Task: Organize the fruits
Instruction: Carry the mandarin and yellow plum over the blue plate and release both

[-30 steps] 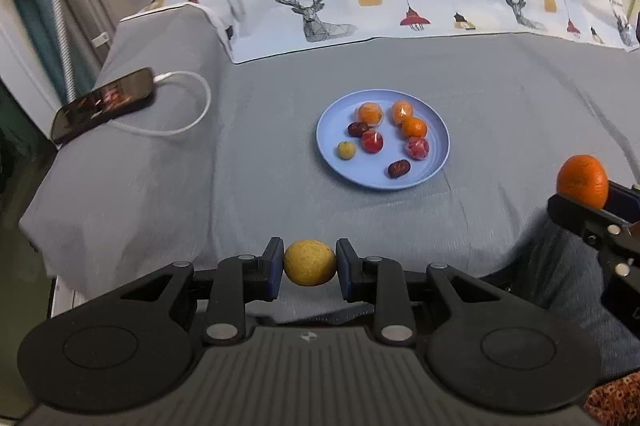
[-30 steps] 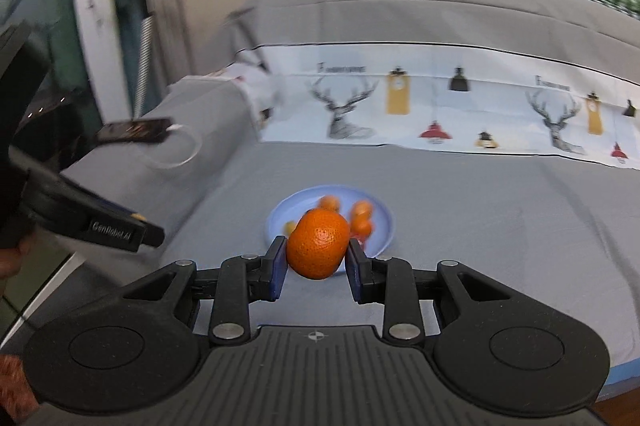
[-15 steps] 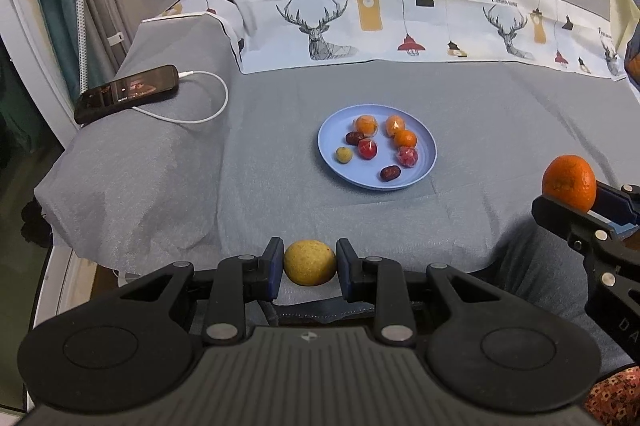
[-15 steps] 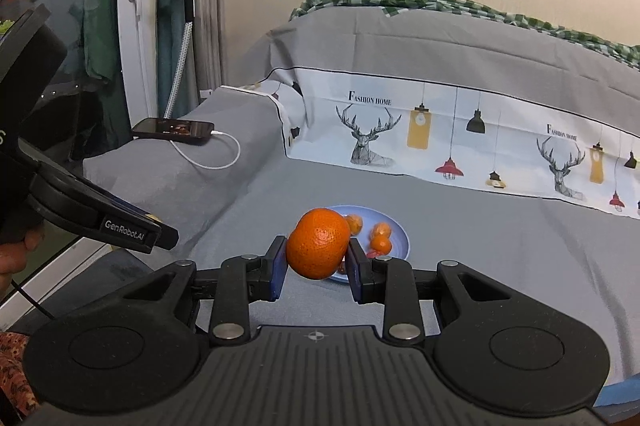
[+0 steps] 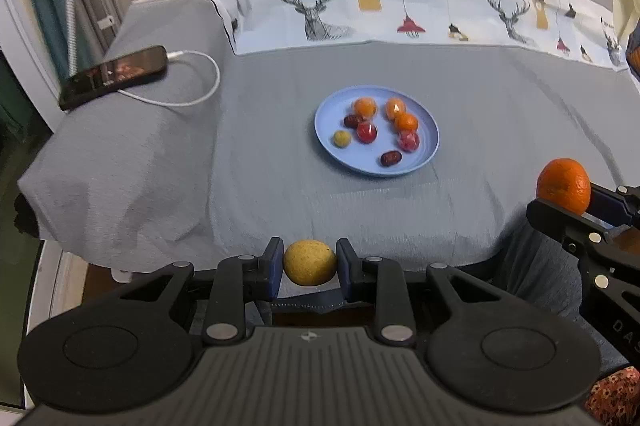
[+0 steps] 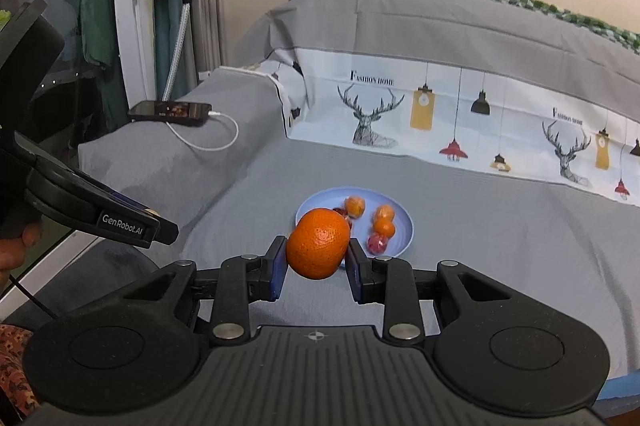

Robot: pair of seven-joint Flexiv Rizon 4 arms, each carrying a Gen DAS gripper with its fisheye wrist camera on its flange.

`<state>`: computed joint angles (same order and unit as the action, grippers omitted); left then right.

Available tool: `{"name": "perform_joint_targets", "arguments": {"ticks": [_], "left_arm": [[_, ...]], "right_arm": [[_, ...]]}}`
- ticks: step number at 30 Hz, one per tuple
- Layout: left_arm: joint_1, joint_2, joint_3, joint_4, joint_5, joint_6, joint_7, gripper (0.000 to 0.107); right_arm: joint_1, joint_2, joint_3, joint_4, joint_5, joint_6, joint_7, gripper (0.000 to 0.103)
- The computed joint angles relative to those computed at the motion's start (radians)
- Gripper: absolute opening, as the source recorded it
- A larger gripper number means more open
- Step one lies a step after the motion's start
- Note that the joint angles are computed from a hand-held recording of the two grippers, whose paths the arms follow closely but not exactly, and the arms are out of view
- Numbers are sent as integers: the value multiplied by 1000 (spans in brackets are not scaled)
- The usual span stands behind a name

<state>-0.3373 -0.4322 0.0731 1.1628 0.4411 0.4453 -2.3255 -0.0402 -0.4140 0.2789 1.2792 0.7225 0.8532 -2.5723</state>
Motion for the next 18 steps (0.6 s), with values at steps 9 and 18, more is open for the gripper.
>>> {"name": "perform_joint_targets", "arguments": {"ticks": [9, 18], "left_arm": [[62, -97, -6, -91, -92, -14, 104, 31], [127, -298, 17, -348, -187, -29, 194, 31]], "right_arm": [[53, -87, -24, -80, -121, -39, 122, 32], [115, -257, -29, -264, -267, -73, 277, 32]]}}
